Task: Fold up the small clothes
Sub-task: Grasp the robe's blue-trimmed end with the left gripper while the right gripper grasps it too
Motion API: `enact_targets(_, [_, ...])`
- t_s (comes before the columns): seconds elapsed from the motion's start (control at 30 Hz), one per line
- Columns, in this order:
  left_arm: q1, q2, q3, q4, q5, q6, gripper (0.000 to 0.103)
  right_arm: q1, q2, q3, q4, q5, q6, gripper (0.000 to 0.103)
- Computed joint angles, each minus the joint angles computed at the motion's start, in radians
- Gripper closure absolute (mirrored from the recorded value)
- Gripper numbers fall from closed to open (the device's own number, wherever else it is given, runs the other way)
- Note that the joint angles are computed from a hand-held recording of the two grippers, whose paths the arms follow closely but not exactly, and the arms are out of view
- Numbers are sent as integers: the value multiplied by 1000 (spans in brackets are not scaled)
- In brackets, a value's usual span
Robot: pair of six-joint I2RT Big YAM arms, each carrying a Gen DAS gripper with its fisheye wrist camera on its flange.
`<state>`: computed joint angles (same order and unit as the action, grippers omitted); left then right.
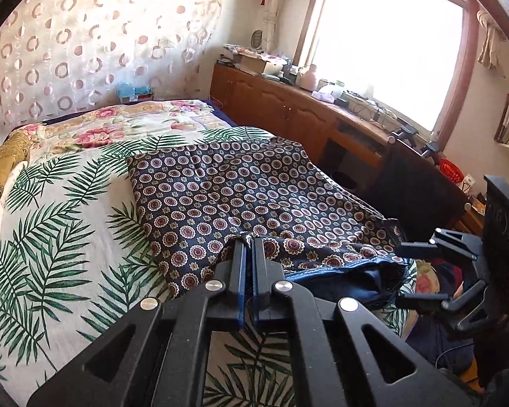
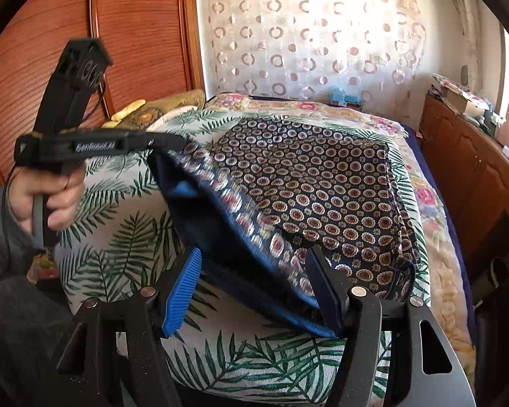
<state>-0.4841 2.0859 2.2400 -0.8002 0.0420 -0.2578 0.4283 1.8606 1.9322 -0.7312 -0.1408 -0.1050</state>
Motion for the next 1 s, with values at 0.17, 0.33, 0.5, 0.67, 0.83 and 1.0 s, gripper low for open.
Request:
enact_targets(0.17, [1, -1, -3, 7, -8, -6, 100, -11, 40, 41, -37, 29, 7, 37])
enact_targets(0.33, [4, -1, -4, 9, -13, -9, 100, -15, 55, 62, -65, 30, 17, 37])
enact_targets(0.5, [4, 11, 11, 3, -20, -8, 100, -12, 57, 69, -75, 13, 10, 37])
enact_targets(0.67, [7, 16, 13, 0, -18, -17, 100, -8, 47, 56, -82, 3, -15, 37])
enact_targets(0.83, [10, 18, 15, 1, -15, -20, 100, -9, 75, 83, -115, 25, -22, 37])
enact_targets(1.0, [11, 17, 12, 4, -13, -23, 100, -3, 100, 104, -118, 66, -63, 37])
